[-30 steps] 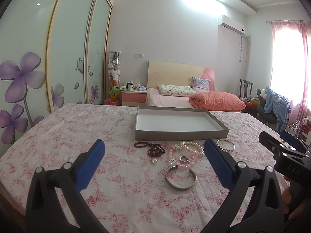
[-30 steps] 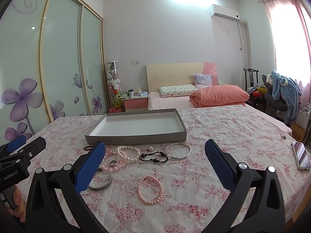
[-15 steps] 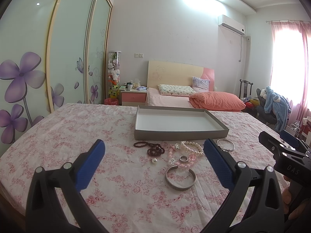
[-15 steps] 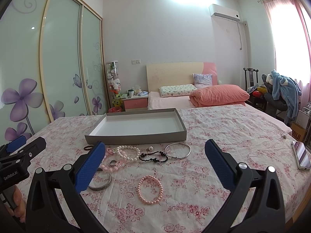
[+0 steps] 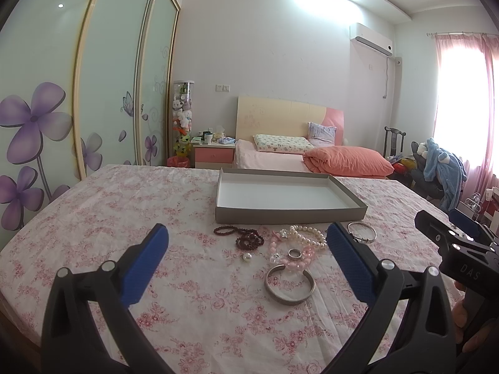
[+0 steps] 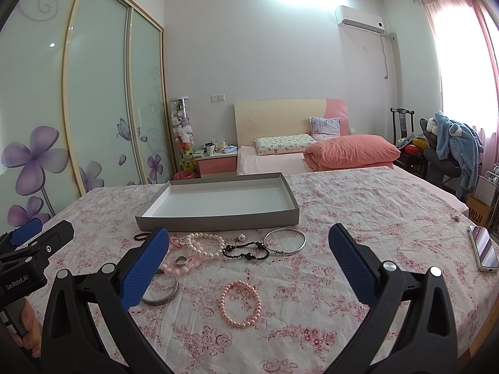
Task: Organize jewelry
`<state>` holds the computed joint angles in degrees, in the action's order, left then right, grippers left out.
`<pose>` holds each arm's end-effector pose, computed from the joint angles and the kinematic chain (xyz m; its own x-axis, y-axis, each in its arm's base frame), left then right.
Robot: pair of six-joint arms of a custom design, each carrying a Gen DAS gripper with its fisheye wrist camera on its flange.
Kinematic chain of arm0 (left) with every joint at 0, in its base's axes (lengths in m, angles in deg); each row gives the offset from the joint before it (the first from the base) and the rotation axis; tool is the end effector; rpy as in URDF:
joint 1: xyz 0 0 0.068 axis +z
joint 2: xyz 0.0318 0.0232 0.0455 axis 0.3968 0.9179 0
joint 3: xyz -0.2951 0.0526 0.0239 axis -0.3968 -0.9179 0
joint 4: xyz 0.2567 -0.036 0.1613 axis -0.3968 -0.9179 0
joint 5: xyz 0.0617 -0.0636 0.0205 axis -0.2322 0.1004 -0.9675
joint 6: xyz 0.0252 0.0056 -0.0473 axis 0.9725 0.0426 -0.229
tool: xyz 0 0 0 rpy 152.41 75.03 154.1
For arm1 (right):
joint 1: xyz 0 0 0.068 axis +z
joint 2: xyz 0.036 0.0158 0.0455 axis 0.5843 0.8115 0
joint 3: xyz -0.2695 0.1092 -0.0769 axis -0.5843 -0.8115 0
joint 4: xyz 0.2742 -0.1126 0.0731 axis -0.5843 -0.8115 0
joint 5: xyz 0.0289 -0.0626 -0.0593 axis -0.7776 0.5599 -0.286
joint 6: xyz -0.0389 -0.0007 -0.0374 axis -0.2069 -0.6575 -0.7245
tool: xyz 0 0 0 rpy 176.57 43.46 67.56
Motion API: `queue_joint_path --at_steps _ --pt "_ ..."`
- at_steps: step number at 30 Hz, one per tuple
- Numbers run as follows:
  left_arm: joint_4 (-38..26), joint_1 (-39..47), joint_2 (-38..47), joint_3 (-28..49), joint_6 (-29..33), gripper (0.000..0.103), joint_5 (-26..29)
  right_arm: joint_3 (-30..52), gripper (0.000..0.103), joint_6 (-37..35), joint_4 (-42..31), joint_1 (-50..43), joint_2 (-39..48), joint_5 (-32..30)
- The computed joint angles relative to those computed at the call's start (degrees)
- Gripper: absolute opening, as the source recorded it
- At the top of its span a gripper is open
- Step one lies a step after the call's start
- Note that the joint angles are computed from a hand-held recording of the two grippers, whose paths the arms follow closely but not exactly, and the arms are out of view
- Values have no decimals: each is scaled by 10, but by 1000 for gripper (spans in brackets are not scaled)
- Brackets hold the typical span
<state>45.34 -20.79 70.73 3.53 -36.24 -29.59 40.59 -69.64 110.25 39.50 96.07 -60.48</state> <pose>0.2124 -0.1658 0.1727 -0.3075 -0.1688 -0.9364 -0.3038 0.9501 -0.0715 0.2975 0.0314 0.1721 -0.3148 -0.0297 -0.9487 -0.3819 0.9190 0.0980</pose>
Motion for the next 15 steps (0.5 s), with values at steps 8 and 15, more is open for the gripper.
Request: queue_joint_path --at_steps 8,15 --pt "-1 -1 1 0 -2 99 0 0 101 0 2 0 3 0" --pt "11 9 31 -3 -15 99 23 20 101 -6 -52 -8 14 -15"
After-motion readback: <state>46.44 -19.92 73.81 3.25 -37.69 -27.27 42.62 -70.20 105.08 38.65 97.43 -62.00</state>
